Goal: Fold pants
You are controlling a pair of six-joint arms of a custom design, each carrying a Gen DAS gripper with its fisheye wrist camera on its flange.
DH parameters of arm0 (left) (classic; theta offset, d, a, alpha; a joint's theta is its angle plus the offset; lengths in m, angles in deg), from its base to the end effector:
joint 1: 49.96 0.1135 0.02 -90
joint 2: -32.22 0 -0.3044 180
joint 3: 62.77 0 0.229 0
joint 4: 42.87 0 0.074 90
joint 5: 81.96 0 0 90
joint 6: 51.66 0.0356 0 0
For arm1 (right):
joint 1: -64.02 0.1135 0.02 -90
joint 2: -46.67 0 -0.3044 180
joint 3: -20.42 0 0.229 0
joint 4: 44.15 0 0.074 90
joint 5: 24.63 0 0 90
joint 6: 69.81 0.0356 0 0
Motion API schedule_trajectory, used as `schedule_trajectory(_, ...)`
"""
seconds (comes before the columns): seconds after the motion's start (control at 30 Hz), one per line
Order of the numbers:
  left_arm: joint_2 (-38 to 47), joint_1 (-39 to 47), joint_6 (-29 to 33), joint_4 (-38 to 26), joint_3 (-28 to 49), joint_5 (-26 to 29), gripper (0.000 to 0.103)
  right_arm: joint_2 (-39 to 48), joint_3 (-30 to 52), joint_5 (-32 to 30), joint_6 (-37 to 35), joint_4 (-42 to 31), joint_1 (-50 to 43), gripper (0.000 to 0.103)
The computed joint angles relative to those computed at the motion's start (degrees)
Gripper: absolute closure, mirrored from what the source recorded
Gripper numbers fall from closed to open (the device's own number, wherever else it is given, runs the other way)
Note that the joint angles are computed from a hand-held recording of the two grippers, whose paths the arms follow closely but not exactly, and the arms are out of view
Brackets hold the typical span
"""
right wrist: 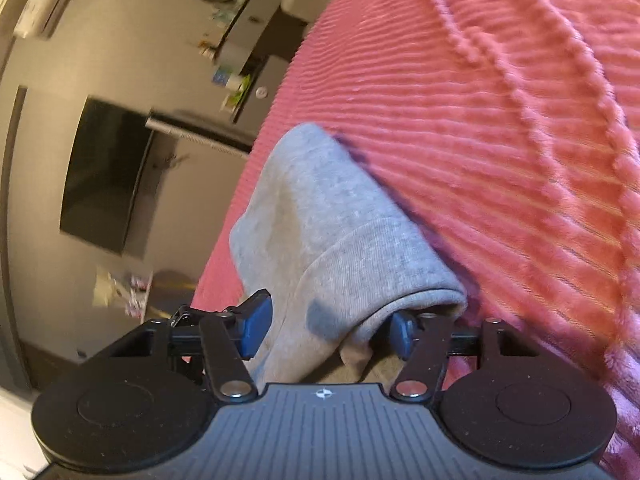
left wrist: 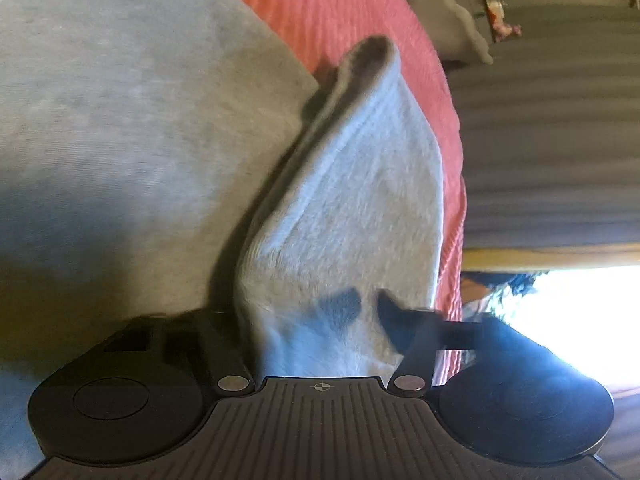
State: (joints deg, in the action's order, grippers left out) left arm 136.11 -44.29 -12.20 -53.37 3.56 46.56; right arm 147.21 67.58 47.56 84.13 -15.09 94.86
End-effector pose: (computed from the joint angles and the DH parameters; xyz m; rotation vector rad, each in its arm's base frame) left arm 0.3432 0.0118 0.1936 -0.8722 2.3356 -1.1595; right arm 0.2611 0.1686 0.1845 0.4210 2.2121 1.3019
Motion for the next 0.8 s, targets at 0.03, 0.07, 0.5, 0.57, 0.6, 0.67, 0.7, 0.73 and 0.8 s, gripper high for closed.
schedule_trajectory(0.03,0.5,-0.4,2.1,-2.5,1.5,-0.1,0.088,0.3,-0.9,0.1,1.1,1.9,-0.2,0.042)
schedule_trajectory(0.07,0.0,-0.8,2.9,-2.4,1.4,-0.9,0.089,0.3,-1.2,0.6,2.0,2.4,-0.4,0.041)
schedule_trajectory(0.5,-33.9,7.8,19.8,-14.8,-6.2,-8.6,0.091,-0.2,6.9,-2.1,-0.8,-8.3,1.9,0.08)
schedule_trajectory(0.57,-38.0,10.8,25.3,-21.4,-7.6,-11.5,0.089,-0.8,10.0,-1.9,-4.1,-14.5,4.7,0.079)
schedule_trajectory(0.6,-38.8,11.5,27.8,-24.7,-8.4,-14.9,0.085,-0.4,12.4,-0.9,-6.5,-19.4,6.3,0.073)
schedule_trajectory(0.67,-38.9,14.2,29.4,-27.5,-11.4,-17.3,0.086,1.1,17.7,1.3,-11.1,-29.6,8.8,0.056)
schedule_trajectory(0.7,-38.8,17.7,29.9,-28.4,-12.9,-15.2,0.08,1.7,20.8,2.3,-13.5,-35.8,9.9,0.053)
schedule_trajectory(0.73,-39.2,20.1,29.1,-28.3,-14.0,-14.1,0.077,1.7,22.3,2.5,-15.3,-39.3,10.5,0.053)
schedule_trajectory(0.8,-39.1,23.8,26.7,-25.7,-14.8,-11.3,0.07,0.2,22.9,1.9,-17.6,-41.6,11.0,0.052)
